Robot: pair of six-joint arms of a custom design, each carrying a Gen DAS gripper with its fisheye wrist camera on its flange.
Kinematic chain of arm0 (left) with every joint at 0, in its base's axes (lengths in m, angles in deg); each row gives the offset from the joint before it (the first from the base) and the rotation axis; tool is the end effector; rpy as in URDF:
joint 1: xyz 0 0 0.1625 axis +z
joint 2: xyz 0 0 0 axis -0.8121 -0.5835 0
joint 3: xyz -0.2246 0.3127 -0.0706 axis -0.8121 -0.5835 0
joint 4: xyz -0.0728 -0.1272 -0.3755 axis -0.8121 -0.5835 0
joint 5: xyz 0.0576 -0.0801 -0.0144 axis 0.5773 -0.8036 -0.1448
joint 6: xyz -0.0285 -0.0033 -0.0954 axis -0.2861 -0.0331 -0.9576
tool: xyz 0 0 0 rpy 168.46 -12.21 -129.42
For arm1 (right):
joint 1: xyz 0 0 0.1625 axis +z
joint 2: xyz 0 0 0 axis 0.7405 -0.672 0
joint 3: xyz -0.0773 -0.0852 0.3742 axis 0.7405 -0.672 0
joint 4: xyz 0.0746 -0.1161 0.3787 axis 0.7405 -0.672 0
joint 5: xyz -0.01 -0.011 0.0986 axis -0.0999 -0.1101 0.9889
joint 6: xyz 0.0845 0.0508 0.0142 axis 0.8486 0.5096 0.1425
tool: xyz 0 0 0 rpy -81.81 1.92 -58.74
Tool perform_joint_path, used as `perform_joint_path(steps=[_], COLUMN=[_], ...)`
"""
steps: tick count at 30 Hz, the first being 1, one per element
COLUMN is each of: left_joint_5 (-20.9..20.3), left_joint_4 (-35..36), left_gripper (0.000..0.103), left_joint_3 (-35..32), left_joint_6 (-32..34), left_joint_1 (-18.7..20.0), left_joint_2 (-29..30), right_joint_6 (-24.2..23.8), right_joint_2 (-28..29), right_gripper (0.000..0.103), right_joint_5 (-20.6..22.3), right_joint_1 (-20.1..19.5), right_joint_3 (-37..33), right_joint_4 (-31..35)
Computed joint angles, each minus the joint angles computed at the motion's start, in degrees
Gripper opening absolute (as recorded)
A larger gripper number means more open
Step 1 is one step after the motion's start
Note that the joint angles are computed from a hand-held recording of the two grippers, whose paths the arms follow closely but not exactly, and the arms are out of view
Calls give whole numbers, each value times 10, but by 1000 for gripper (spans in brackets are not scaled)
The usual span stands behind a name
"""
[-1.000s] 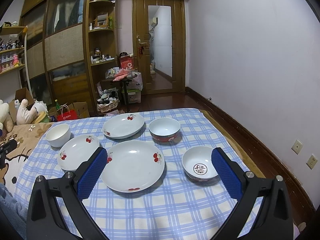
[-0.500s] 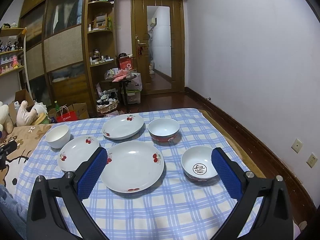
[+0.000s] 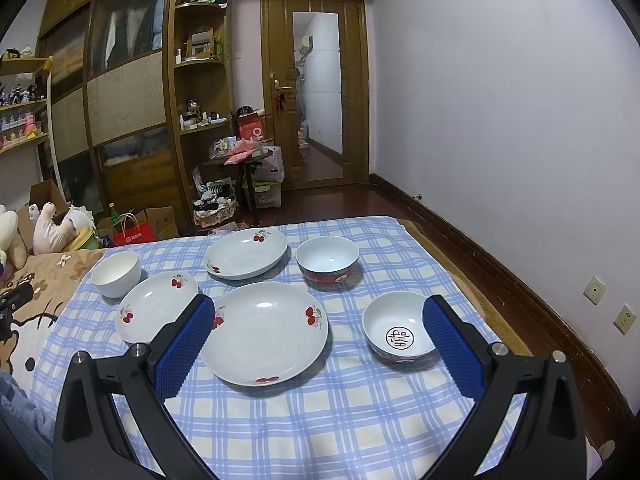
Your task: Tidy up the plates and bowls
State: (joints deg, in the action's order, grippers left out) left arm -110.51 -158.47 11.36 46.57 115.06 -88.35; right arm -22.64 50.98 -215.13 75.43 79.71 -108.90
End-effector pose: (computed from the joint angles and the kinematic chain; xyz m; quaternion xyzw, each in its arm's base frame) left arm -0.0712 -0.5667 0.4657 0.1875 0.7693 -0.4522 0.4106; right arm 0.4462 -0.5811 0.0895 0.1773 -0.7905 0.4790 0.3379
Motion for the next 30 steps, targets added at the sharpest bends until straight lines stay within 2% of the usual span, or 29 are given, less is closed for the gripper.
perform_joint_path(steps=[10,14,17,20,22,30], left_joint_5=[-1,-11,-9,-5,-15,-22], left_joint_4=[54,99,109,113,156,178], left_gripper=[102,102,102,102,102,102], left_joint_3=[-12,-33,-58,-95,-130,-221], left_joint_6=[-1,-26,-24,-18,-52,-47], left_joint_1=[-12,-18,-29,-34,-31,-21], left_joint_2=[-9,-14,4,31,42,114], right_joint_6=[4,6,1,-39,-42,-61], right_joint_2=[5,3,4,23,24,56], right_gripper=[103,103,103,103,103,103], right_joint_5=[-9,0,2,0,10,38], right_joint_1=[4,1,0,4,2,-6], right_joint_3=[-9,-9,-12,-40,-47,-128], right_joint_4=[0,-9,-23,-48,-45,-4])
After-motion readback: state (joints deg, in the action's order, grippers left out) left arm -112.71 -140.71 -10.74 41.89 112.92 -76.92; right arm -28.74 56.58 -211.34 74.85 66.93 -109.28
